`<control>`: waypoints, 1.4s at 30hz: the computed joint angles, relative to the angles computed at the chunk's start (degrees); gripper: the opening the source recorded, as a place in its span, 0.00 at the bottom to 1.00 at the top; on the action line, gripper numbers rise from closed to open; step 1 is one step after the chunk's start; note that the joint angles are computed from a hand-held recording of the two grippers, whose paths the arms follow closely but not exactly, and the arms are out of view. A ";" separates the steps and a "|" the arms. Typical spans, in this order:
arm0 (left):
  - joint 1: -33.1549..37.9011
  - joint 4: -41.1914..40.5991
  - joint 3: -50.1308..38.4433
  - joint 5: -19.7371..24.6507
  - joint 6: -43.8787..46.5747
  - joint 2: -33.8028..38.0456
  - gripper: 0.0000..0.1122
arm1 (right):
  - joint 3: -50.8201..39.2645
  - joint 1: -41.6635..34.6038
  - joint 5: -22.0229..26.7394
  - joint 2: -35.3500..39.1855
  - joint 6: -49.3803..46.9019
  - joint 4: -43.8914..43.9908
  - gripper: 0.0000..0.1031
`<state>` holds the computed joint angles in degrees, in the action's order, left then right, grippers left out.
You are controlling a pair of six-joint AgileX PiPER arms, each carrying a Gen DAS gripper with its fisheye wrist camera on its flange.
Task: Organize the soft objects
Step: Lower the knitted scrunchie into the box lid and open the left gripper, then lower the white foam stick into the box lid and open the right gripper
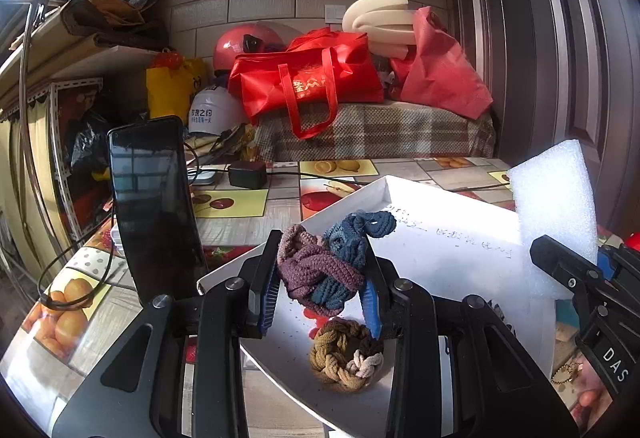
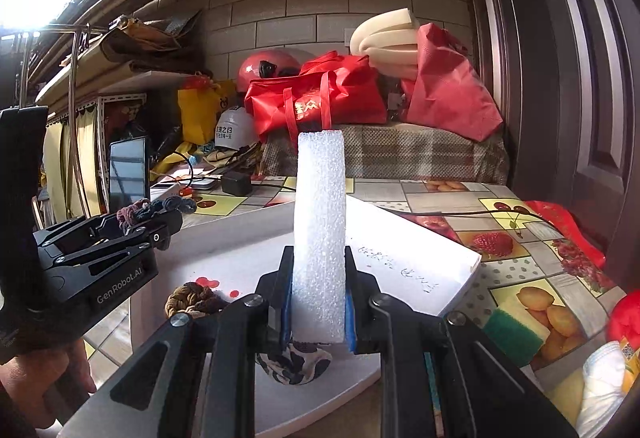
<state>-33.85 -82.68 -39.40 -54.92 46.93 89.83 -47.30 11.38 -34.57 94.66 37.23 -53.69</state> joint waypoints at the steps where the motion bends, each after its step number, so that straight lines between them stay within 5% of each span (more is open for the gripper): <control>1: 0.53 0.05 -0.70 0.32 0.51 0.50 0.30 | -0.65 0.49 0.66 0.47 0.08 0.35 0.18; 11: 3.97 -2.79 -8.35 2.53 8.44 6.01 0.31 | -7.81 4.65 7.80 5.14 1.99 2.68 0.18; 13: 4.51 -3.98 -8.94 2.90 9.31 6.19 0.38 | -9.35 5.23 9.36 5.98 3.44 1.75 0.18; 15: 4.52 -4.94 -9.14 2.05 8.98 6.36 0.73 | -10.42 5.57 10.48 6.46 5.87 -0.70 0.19; 18: 4.55 -6.37 -9.08 0.22 7.65 6.40 0.92 | -10.03 6.10 11.86 6.15 2.55 3.73 0.41; 19: 5.00 -6.37 -8.75 0.78 6.98 6.08 0.92 | -9.78 6.00 12.00 6.00 1.64 5.45 0.47; 21: 5.81 -6.34 -8.18 1.56 5.53 5.50 0.91 | -9.89 5.71 12.45 6.03 2.04 6.63 0.77; 22: 5.94 -6.21 -7.86 1.60 4.83 5.28 0.91 | -10.16 5.52 12.59 6.13 3.25 5.96 0.81; 28: 4.27 -6.03 -7.15 -2.67 2.54 5.29 0.91 | -8.22 6.10 11.22 5.11 -3.96 12.42 0.85; 30: 3.60 -5.24 -5.88 -4.49 -0.13 4.78 0.91 | -7.35 5.94 10.04 4.75 -6.07 14.62 1.00; 42: -0.81 -2.00 1.04 -6.18 -6.61 0.05 0.92 | -0.06 4.76 3.45 0.48 -13.38 18.00 1.00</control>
